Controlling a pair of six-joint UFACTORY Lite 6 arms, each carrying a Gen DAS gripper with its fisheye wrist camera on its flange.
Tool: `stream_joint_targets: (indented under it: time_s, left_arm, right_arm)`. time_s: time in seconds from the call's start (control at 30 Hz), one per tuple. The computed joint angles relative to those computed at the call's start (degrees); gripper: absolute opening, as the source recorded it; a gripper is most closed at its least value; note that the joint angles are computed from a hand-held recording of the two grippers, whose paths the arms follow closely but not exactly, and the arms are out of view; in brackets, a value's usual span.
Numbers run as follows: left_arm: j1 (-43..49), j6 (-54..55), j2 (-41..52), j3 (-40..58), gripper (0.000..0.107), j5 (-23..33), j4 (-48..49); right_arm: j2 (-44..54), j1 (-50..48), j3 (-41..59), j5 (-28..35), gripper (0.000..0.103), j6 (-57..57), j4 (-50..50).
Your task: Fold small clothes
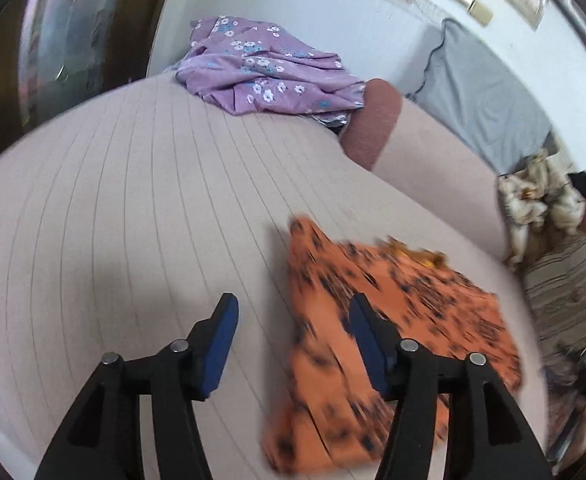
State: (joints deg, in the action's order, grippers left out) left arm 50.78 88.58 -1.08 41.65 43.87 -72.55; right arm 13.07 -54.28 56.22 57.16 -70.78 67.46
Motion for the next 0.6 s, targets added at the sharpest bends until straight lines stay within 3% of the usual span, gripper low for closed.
stream_joint_targets:
  time_s: [0.1, 0.17, 0.27, 0.43, 0.5, 0.6]
  left_arm:
    - [6.68, 4.15, -5.57, -10.56, 0.068, 5.75, 1.9]
    - [6.79, 6.46, -8.83, -16.85, 0.068, 6.79, 1.74]
    - [0.54, 8.14, -11.16, -22.73, 0.068, 2.26, -2.31]
    - [-13.06, 12.62, -9.39, -25.31, 0.068, -9.12, -17.59]
    - [-15.28, 14.53, -9.92, -25.7, 0.069, -10.87, -22.15]
    - [-15.77, 16.92, -8.55, -25.31, 0.071, -11.06, -26.79]
  right_arm:
    - [-1.07, -11.95, -11.63, 10.42, 0.083, -0.8, -5.98]
    - [0.45, -14.8, -16.52, 11.0, 0.083, -2.92, -8.14]
    - [2.97, -10.48, -20.42, 8.69, 0.083, -5.1, -2.67]
    - [3.79, 2.27, -20.41, 3.68, 0.082, -4.98, 10.34]
    - [3.55, 5.9, -20.57, -0.82, 0.083, -2.83, 15.37]
    - [3.98, 8.08, -20.14, -2.24, 0.083, -0.83, 19.05]
